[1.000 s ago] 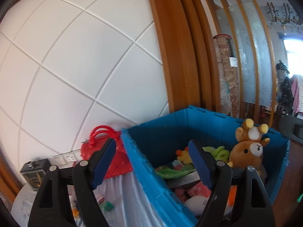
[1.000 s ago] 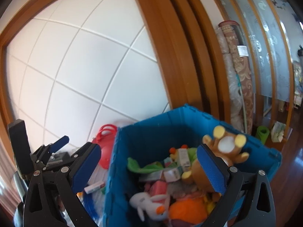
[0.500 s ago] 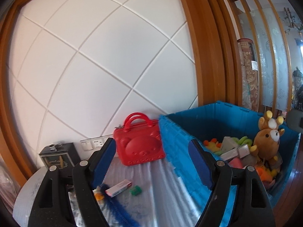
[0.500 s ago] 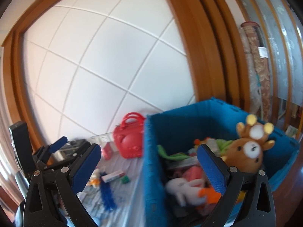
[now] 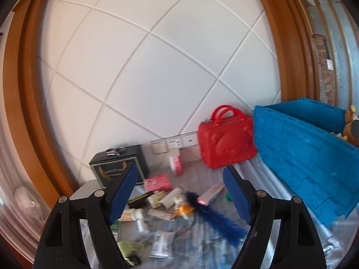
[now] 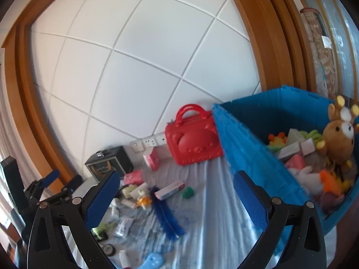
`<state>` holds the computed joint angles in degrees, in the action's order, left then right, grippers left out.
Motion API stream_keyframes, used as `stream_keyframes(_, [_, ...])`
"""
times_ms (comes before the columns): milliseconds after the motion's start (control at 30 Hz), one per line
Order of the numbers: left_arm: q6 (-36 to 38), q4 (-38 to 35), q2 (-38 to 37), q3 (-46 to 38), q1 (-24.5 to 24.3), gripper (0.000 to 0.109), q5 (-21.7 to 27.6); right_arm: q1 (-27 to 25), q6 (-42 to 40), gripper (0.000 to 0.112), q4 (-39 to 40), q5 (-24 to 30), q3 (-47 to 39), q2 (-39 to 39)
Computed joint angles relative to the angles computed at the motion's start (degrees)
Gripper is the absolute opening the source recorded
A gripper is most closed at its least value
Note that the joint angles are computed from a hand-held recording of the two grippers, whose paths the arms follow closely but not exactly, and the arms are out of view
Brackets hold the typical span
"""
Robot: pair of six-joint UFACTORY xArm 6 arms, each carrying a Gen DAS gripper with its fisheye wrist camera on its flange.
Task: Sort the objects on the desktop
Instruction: 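Return both tools to the table pile, then grasp the white medicine box with the left tool while the right tool grasps the green bottle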
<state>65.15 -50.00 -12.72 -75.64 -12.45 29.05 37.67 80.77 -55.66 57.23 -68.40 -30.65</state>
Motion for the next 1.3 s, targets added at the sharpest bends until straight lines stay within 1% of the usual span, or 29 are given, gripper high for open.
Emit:
stream_keyframes(67, [1.9, -1.3, 2.8, -2.1, 2.5, 0.078, 1.1, 0.3, 1.8, 0.103, -0.5, -0.3, -0.4, 2.4])
stream_keyframes(167, [0.7, 0.4, 7.4, -5.6, 4.4, 0.078, 1.5, -1.7, 1.5, 0.103, 1.8, -2.7, -1.4, 6.0])
stream_keyframes(233, [-0.7, 1.8, 9.9, -7.0, 4.7, 0.078, -0.1, -3.9, 0.2, 0.103, 4.1, -5.7, -1.7, 8.3])
stream_keyframes(267, [-2.4, 3.3, 11.4, -8.2, 5.1, 0.078, -0.2, -5.0, -1.1, 0.103, 5.3, -7.2, -2.2, 9.7])
stream_keyframes(333, [-3.2, 3.8, 14.1, -10.5, 5.7, 0.078, 0.9, -7.1, -3.7, 0.103, 7.3, -9.6, -3.5, 12.8])
stream_keyframes(400, [-4.8, 6.2, 17.4, -12.8, 5.3, 0.078, -0.5, -9.7, -6.0, 0.103, 9.6, -13.3, -4.4, 15.8])
stream_keyframes(433, [-4.7, 6.1, 18.3, -13.4, 5.4, 0.078, -0.4, -11.1, -7.9, 0.103, 11.6, -14.5, -5.4, 17.8])
stream_keyframes(500, [-4.2, 5.3, 20.7, -15.2, 5.2, 0.078, -0.6, -13.3, -11.4, 0.103, 15.6, -16.6, -6.9, 21.2])
stream_keyframes(600, [-3.9, 4.9, 25.3, -19.0, 5.1, 0.078, 0.1, -16.5, -14.5, 0.103, 19.7, -19.2, -9.2, 26.6])
stream_keyframes(667, [-5.8, 6.4, 28.8, -22.1, 4.8, 0.078, 0.5, -18.6, -18.5, 0.103, 25.1, -20.2, -11.6, 31.1])
stream_keyframes(833, [-10.1, 11.6, 37.4, -29.1, 3.9, 0.078, 2.3, -22.0, -21.1, 0.102, 29.8, -18.9, -18.8, 43.1])
stream_keyframes(900, [-10.9, 13.2, 39.9, -31.2, 3.5, 0.078, 2.7, -23.2, -23.1, 0.097, 33.4, -17.6, -22.4, 48.2])
stream_keyframes(933, [-12.0, 14.4, 41.9, -33.3, 3.3, 0.078, 3.5, -23.7, -23.6, 0.096, 34.6, -17.3, -23.7, 50.2])
stream_keyframes(1033, [-14.5, 16.4, 47.5, -39.6, 2.7, 0.078, 6.2, -24.9, -24.5, 0.092, 36.5, -13.2, -30.5, 57.3])
stream_keyframes(1067, [-14.7, 16.7, 48.4, -40.6, 2.5, 0.078, 6.5, -25.5, -24.7, 0.087, 37.9, -12.2, -32.7, 59.5])
stream_keyframes(1100, [-14.8, 17.0, 49.5, -41.8, 2.2, 0.078, 6.8, -26.2, -25.1, 0.082, 39.8, -12.4, -34.0, 61.2])
stream_keyframes(1167, [-14.3, 17.0, 52.6, -45.6, 1.7, 0.078, 8.5, -27.0, -25.8, 0.081, 42.4, -12.2, -36.8, 64.2])
stream_keyframes(1233, [-13.5, 16.7, 54.4, -48.1, 1.0, 0.078, 9.9, -27.3, -26.7, 0.079, 42.4, -10.4, -40.3, 67.1])
stream_keyframes(1300, [-12.1, 16.4, 57.8, -53.4, 0.1, 0.078, 13.6, -27.6, -27.2, 0.071, 43.0, -9.8, -42.0, 68.7])
